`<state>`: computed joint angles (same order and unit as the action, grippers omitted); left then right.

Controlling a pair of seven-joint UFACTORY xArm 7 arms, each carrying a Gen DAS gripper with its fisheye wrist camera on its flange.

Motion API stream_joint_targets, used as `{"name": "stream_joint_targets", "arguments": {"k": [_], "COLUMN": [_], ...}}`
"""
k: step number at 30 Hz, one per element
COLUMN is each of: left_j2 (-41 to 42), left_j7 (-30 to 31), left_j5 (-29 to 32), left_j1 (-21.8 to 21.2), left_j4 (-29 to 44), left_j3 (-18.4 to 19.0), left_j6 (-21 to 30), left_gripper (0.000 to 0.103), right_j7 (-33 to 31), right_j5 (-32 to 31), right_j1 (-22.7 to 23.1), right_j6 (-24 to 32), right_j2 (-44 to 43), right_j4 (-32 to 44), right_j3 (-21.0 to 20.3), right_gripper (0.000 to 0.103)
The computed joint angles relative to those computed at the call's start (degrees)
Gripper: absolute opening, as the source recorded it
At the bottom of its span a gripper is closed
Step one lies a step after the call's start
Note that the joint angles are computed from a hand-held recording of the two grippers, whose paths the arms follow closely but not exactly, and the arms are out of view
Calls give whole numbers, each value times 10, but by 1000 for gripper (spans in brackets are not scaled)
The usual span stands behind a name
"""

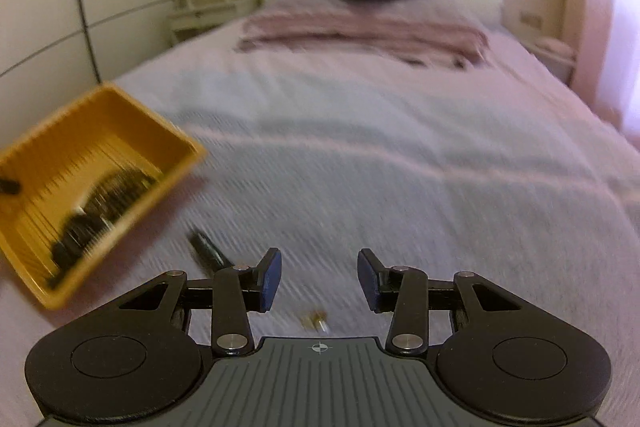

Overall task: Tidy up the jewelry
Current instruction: 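Grasp the small gold charm with the right gripper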

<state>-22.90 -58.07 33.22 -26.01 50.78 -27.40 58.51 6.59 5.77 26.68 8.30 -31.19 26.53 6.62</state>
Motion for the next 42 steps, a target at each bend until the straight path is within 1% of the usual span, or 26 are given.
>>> {"name": "stream_joint_targets", "arguments": {"k": [5,8,10,11,13,15,17,19,23,27,29,31,38,42], "left_j2": [1,2,1,0,-1,-2,-3,-3,-1,-1,-1,-1,-1,0], "left_j7": [0,-1,-2,-2,-1,-1,-1,-1,-2,-2,-2,-2,-2,-3], "left_j5": [-1,0,-1,-2,-3,-4,-6,-6,-5,-5,-6,-5,-5,-5], "left_j1": [-1,-1,-2,-2,-2,-2,-2,-2,-1,-2,-2,-2,-2,-2], "left_j4": [2,2,1,1,0,-1,-3,-2,-1,-1,0,0,0,0], "left_j3": [1,1,1,1,2,2,1,1,1,1,1,1,1,1], "left_j6": [2,3,3,3,2,2,2,3,3,4,4,4,4,4], "left_gripper": [3,3,3,3,3,3,3,3,3,3,3,3,3,3], "right_j7": [14,2,-3,0,8,20,31,36,57,71,73,75,98,93], "right_j5": [-10,-13,-20,-27,-41,-60,-83,-103,-154,-198,-211,-218,-231,-230], "right_j1": [-16,-1,-2,-10,-31,-55,-77,-90,-138,-174,-178,-179,-205,-196], "right_j6": [-23,-44,-48,-48,-51,-55,-65,-69,-76,-83,-84,-86,-93,-89], "right_j2": [16,35,51,60,81,93,104,110,116,114,116,117,82,54], "right_j4": [-32,-43,-40,-36,-27,-24,-19,-16,-10,-9,-8,-8,-23,-30], "right_j3": [11,-4,-1,10,29,52,75,89,136,171,175,175,197,188], "right_gripper": [42,42,41,40,30,28,26,24,22,19,18,8,8,8]}}
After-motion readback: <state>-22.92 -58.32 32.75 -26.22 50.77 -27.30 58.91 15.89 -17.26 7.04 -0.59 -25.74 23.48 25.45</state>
